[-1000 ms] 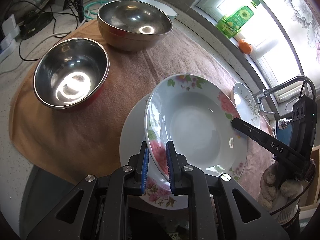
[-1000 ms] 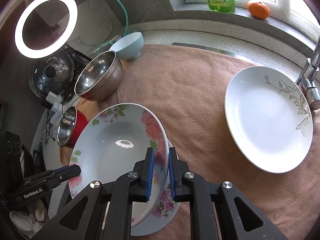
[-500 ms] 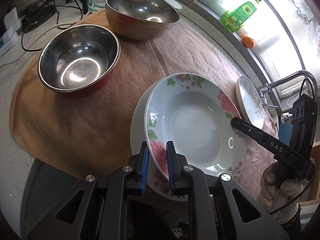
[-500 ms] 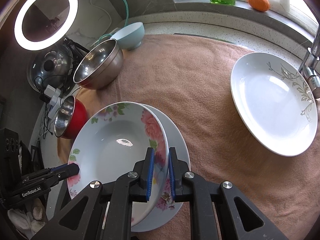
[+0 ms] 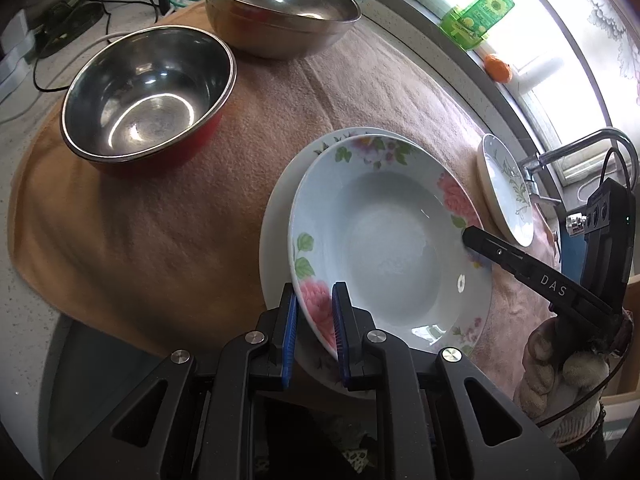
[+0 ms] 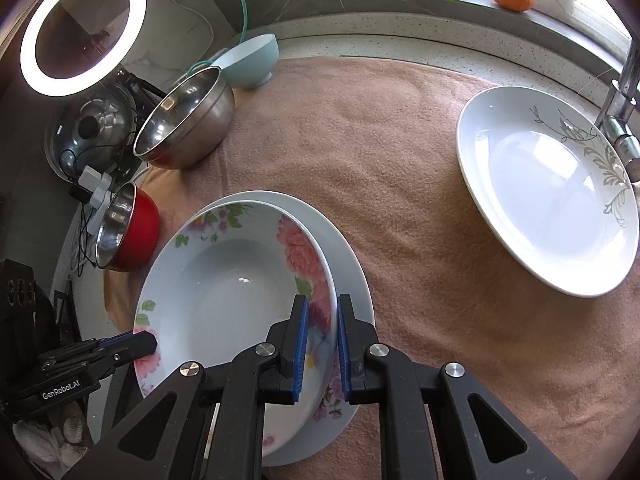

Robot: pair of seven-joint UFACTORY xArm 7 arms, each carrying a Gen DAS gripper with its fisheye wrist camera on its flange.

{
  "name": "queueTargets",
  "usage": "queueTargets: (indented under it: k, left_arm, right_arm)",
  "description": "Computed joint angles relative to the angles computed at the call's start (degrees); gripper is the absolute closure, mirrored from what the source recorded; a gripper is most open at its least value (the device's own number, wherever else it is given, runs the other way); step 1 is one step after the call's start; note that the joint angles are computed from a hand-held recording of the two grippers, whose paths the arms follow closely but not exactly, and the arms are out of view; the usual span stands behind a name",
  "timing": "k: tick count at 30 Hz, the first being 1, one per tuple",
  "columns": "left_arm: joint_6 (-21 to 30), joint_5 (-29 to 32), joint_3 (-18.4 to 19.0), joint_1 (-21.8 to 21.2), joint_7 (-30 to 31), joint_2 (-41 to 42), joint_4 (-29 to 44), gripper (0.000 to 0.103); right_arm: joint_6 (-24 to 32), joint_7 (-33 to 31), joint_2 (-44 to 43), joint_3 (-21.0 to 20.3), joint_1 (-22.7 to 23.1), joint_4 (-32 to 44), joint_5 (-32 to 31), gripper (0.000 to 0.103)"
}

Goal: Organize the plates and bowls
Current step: 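Set the rose-pattern plate down onto the large pink-flower plate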

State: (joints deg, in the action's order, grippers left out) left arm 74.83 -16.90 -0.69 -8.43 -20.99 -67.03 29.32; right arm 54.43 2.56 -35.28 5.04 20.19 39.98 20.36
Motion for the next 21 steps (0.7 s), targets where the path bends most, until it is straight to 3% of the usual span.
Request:
queueTargets:
  k: [21]
  left_arm:
    - [0.56,-0.14,0.69,-0.13,2.07,-0.14,0.09,0.088]
  right_arm:
    - [0.66,1.08,-0.12,1.18,-0.30,0.42,-3.11,0.088]
